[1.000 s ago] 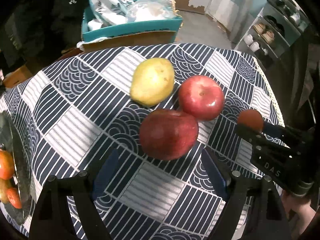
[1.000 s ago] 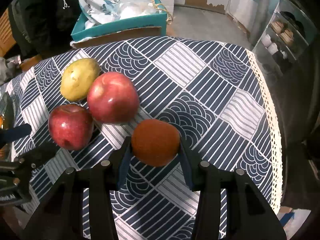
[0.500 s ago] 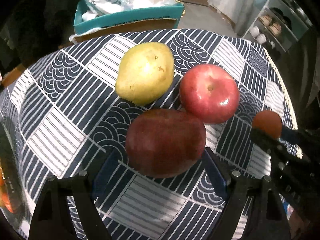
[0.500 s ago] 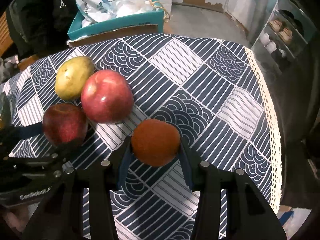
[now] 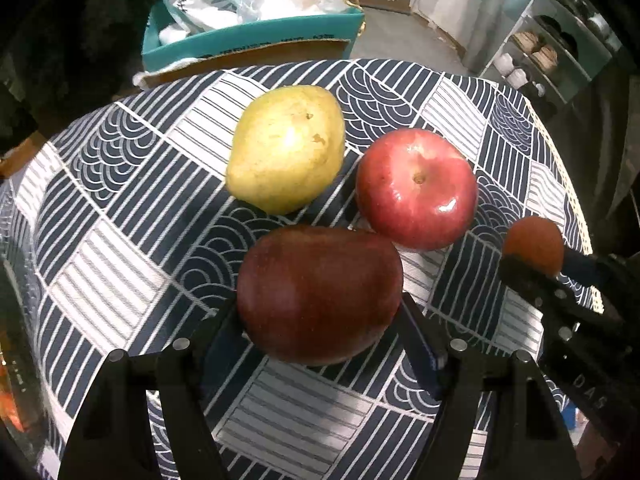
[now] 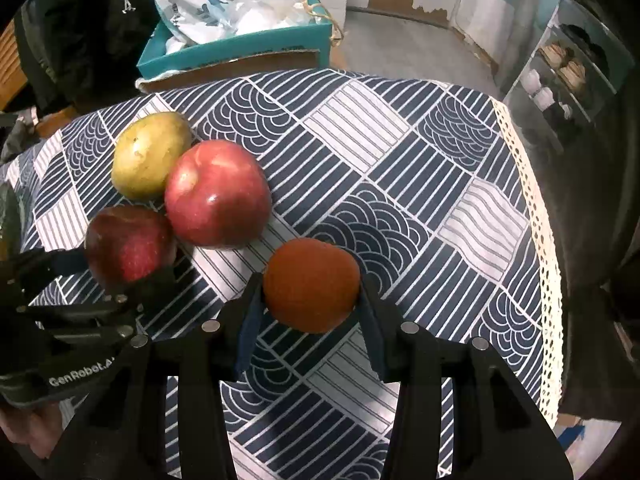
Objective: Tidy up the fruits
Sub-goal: 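Carry the red apple with the left tool while the right tool carries the orange toward the plate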
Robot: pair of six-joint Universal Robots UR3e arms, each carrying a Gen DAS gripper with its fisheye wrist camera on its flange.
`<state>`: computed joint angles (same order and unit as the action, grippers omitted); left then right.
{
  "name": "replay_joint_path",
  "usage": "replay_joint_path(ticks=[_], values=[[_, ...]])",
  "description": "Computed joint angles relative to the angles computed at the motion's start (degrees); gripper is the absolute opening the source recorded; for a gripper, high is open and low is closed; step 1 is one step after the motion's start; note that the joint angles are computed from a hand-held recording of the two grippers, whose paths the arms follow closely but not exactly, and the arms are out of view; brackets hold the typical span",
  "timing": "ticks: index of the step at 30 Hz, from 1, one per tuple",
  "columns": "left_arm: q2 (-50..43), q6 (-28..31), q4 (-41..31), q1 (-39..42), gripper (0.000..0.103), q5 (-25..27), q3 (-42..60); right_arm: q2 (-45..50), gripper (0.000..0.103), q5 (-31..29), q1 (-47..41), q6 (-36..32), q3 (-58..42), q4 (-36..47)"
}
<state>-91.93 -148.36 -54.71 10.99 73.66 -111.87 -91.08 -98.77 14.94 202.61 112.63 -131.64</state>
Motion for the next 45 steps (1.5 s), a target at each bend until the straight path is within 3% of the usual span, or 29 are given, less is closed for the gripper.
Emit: replay_joint_path(ticks=[10,20,36,45], values=[[6.58,4.36,-2.44,3.88,0.075,0.07,-0.98,0.11,0.045,-1.98,2.65,0.80,-3.69,2.34],[13.57,9.73,-11.19,10.34,0.075,-2.45,1.46,1.16,0.045,-3.70,6.62,2.24,-10.40,5.19],[22.00,23.11,-26.41,27.53,0.075,-7.65,7.47,7.56,0.045,-6.42,14.60,3.88,-26.41,10.41],[22.28,30.09,-33.87,37.57,0.075,-10.59,12.49,12.82,0.045,-7.14,18.72,4.45,-36.35,13.13]])
